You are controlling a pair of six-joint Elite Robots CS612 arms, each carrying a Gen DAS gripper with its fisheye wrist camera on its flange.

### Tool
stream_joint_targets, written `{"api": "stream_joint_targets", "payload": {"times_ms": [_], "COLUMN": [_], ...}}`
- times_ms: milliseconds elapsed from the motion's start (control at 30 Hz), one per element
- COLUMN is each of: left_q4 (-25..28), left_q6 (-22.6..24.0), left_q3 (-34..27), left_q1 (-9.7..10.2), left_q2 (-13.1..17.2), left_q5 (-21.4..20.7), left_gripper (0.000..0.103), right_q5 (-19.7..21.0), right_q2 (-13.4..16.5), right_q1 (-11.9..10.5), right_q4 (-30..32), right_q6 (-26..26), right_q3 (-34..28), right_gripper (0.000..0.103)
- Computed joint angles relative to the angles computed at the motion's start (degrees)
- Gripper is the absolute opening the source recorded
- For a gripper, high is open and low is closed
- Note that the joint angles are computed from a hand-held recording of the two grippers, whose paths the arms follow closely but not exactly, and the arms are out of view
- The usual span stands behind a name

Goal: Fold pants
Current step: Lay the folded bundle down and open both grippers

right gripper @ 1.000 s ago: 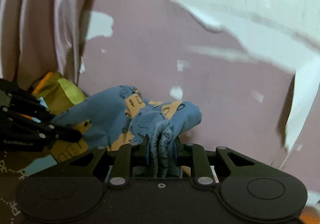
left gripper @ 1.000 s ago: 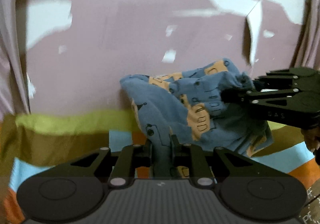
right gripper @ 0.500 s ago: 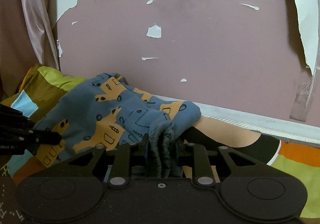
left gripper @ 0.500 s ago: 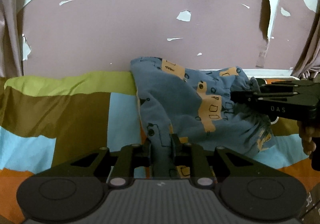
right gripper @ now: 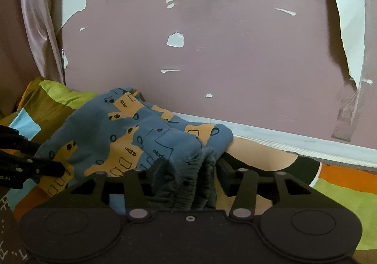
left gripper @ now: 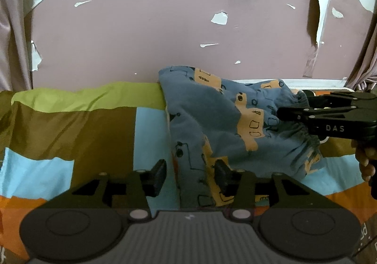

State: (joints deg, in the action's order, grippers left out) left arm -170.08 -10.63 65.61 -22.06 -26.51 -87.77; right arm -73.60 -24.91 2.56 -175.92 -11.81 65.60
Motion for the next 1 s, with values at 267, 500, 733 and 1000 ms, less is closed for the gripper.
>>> {"api": "stream_joint_targets", "payload": {"times_ms": [267,500,733,1000], "left_q4": [-4.0,-7.0,-10.5,-15.8], "left_q6": [-2.6,-3.4,-4.4,-5.3], "left_q3": [2.2,4.7,8.1,12.8], "left_q1": [-0.38,-0.60,-0.78,-0.91], "left_q2": [-1.3,-3.1,-5.4,-7.9], "left_q5": [3.3,4.6,5.1,6.3], "left_gripper": [0.096,0.103,0.103,0.103], "right_q5": [-2.1,-5.3,-13.7,-17.5], "right_q2": [-1.0,-3.1,-5.9,-9.6], "right_q1": [0.2,1.1,2.5,3.2], "right_q4": [-6.5,-12.6,-16.5,-19.9], "right_q6": [5.1,8.0,8.7,11.6], "right_q3": [2.5,6.3,10.8,17.1], "right_gripper": [0.100,0.102,0.102,0.102]}}
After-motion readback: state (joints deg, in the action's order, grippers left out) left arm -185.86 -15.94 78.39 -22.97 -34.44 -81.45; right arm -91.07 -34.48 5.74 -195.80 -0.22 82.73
